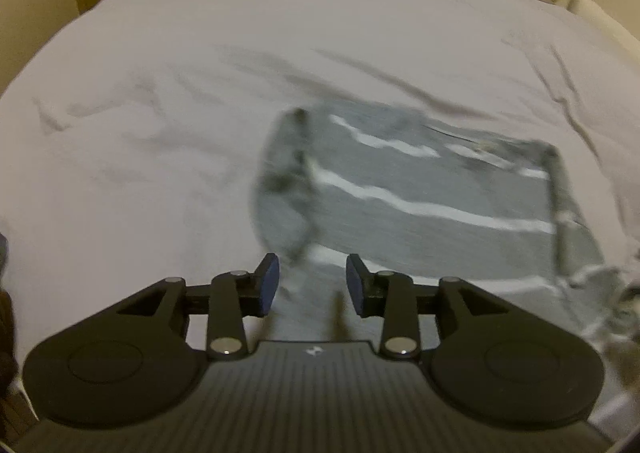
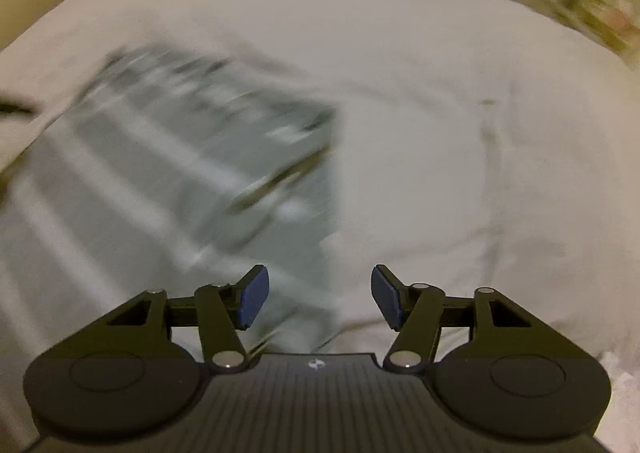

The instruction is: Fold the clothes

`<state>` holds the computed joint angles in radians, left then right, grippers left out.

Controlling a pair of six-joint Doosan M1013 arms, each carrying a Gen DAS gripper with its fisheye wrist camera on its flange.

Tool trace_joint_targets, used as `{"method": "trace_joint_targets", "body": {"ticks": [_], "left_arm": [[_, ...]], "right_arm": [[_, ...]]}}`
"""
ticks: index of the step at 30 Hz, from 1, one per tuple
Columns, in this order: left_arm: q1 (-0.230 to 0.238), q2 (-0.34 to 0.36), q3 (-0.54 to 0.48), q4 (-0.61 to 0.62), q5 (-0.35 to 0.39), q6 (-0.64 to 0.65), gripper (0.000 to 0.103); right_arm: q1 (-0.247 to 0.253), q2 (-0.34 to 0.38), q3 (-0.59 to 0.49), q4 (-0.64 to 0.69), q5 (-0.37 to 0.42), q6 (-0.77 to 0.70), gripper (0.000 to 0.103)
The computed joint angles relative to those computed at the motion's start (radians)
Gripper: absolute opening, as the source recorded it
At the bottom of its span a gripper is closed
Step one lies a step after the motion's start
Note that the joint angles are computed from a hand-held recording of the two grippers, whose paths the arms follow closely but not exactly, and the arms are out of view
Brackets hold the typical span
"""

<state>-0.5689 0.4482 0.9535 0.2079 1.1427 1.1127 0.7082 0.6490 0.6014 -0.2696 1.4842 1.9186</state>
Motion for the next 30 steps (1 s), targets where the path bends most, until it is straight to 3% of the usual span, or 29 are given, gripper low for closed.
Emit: {"method": "trace_joint_targets", "body": {"ticks": [4, 7, 8, 9, 13, 17, 18, 20, 24, 30], "left_arm": [[-0.043, 0.001, -0.021, 0.002, 0.032, -0.066, 0.032], [-0.071, -0.006, -0.026, 0.046, 0.046, -0.109, 0.039], [-0.077, -0.008, -0.028, 0.056, 0.052, -0.12, 0.04], [-0.082, -0.006, -0.032, 0.06, 0.061, -0.126, 0.04], [-0.093, 0.023, -0.071, 0.06, 0.102, -0.126, 0.04], [-0.095, 0.054, -0.119, 0.039, 0.103, -0.098, 0.04], [-0.095, 0.06, -0.128, 0.03, 0.097, -0.084, 0.04], [-0.094, 0.07, -0.144, 0.017, 0.095, -0.055, 0.04], [-0.093, 0.078, -0.151, 0.017, 0.092, -0.019, 0.041], [-0.067, 0.067, -0.111, 0.084, 0.099, -0.016, 0.047]], "right_arm": [[0.021, 0.047, -0.026, 0.062, 0.013, -0.22, 0.065], [0.024, 0.062, -0.014, 0.066, 0.037, -0.359, 0.05], [0.022, 0.049, 0.013, 0.078, 0.025, -0.387, 0.033], [0.02, 0.037, 0.038, 0.091, 0.014, -0.415, 0.0], [-0.015, -0.04, 0.115, 0.047, -0.091, -0.288, 0.0], [-0.066, -0.129, 0.212, -0.171, -0.133, 0.04, 0.002], [-0.076, -0.137, 0.228, -0.226, -0.115, 0.119, 0.028], [-0.098, -0.149, 0.249, -0.286, -0.075, 0.253, 0.047], [-0.117, -0.175, 0.285, -0.171, -0.102, 0.319, 0.045], [-0.108, -0.143, 0.277, -0.035, -0.158, 0.255, 0.046]]}}
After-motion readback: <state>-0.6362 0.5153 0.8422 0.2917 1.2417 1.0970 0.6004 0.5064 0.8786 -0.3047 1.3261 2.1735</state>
